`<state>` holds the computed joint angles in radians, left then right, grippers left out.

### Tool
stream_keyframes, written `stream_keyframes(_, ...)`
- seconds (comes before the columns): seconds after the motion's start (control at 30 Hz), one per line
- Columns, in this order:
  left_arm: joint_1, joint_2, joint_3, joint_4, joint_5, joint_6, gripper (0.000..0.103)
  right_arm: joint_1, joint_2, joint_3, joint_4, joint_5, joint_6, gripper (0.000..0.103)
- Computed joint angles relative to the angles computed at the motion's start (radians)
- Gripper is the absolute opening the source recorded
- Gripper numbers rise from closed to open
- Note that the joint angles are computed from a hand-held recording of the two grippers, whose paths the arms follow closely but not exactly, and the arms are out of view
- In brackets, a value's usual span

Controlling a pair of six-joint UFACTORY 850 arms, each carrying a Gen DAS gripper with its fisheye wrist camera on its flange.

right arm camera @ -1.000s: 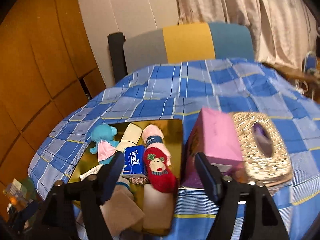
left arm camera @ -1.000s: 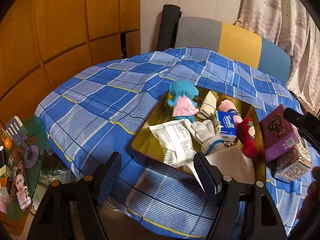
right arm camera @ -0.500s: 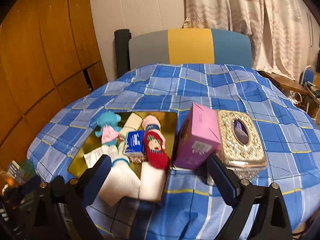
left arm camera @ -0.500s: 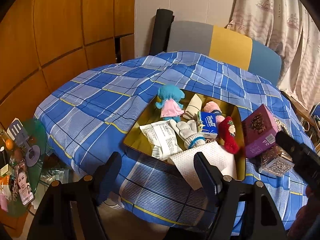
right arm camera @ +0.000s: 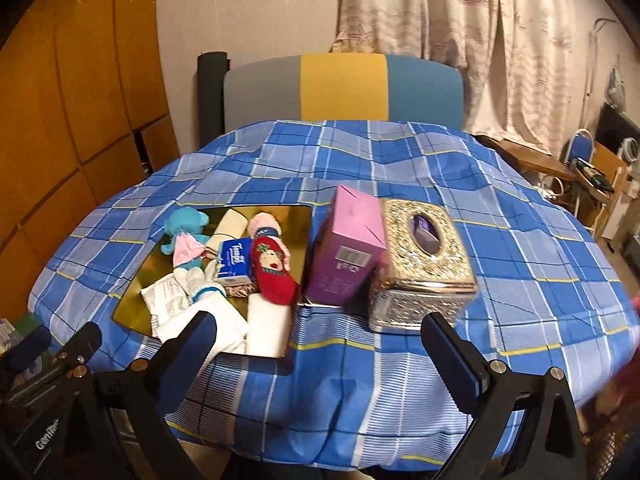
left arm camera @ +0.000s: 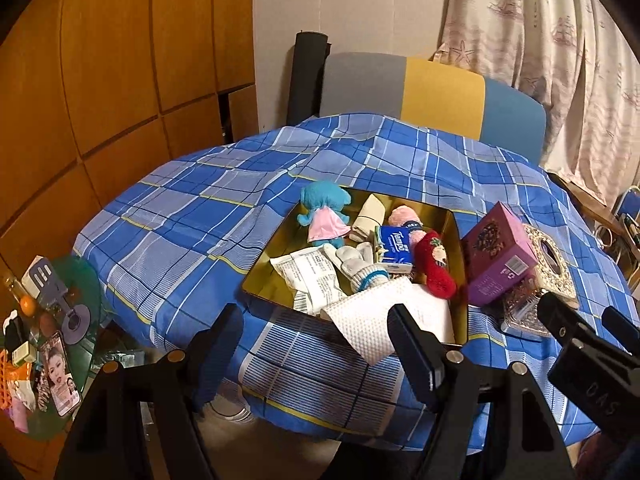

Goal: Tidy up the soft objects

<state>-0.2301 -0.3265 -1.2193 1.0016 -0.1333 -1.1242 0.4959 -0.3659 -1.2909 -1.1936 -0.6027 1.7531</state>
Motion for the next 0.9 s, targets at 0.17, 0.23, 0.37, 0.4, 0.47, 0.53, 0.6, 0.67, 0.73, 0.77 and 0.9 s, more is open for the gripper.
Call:
stream_keyframes(0.17, 0.003, 0.016, 0.011, -0.103, 0.008, 0.102, 0.076, 0.0, 0.016, 0.02, 0.015, -0.02, 0.013, 0.103)
stream_keyframes(0.23, 0.004, 0.02, 0.015, -0.097, 0.009, 0.096, 0.076, -0.001, 0.017, 0.023, 0.026, -0.023, 0.002, 0.103)
stream_keyframes(0.37, 0.006, 0.026, 0.019, -0.16, 0.015, 0.16, 0.076, 0.001, 0.013, 0.021, 0.047, -0.021, -0.018, 0.103)
stream_keyframes(0.4, 0.006, 0.028, 0.021, -0.17, 0.017, 0.17, 0.076, 0.002, 0.011, 0.019, 0.049, -0.023, -0.023, 0.103)
stream_keyframes(0.47, 0.005, 0.03, 0.021, -0.169, 0.018, 0.172, 0.076, 0.006, 0.006, 0.013, 0.051, -0.032, -0.029, 0.103)
stream_keyframes(0.53, 0.004, 0.03, 0.022, -0.156, 0.018, 0.159, 0.076, 0.006, 0.006, 0.013, 0.048, -0.029, -0.03, 0.103)
stream_keyframes(0.6, 0.003, 0.03, 0.023, -0.144, 0.018, 0.149, 0.076, 0.009, 0.008, 0.015, 0.038, -0.034, -0.022, 0.103)
stream_keyframes(0.67, 0.002, 0.028, 0.02, -0.138, 0.012, 0.144, 0.076, 0.009, 0.011, 0.018, 0.033, -0.034, -0.016, 0.103)
stream_keyframes(0.73, 0.0, 0.026, 0.019, -0.128, 0.006, 0.135, 0.076, 0.008, 0.014, 0.021, 0.029, -0.032, -0.009, 0.103)
stream_keyframes(0.77, -0.001, 0.026, 0.02, -0.12, 0.007, 0.129, 0.076, 0.008, 0.015, 0.022, 0.028, -0.032, -0.008, 0.103)
stream_keyframes(0.9, -0.006, 0.032, 0.029, -0.034, 0.013, 0.055, 0.076, 0.01, 0.02, 0.027, 0.022, -0.038, -0.003, 0.103)
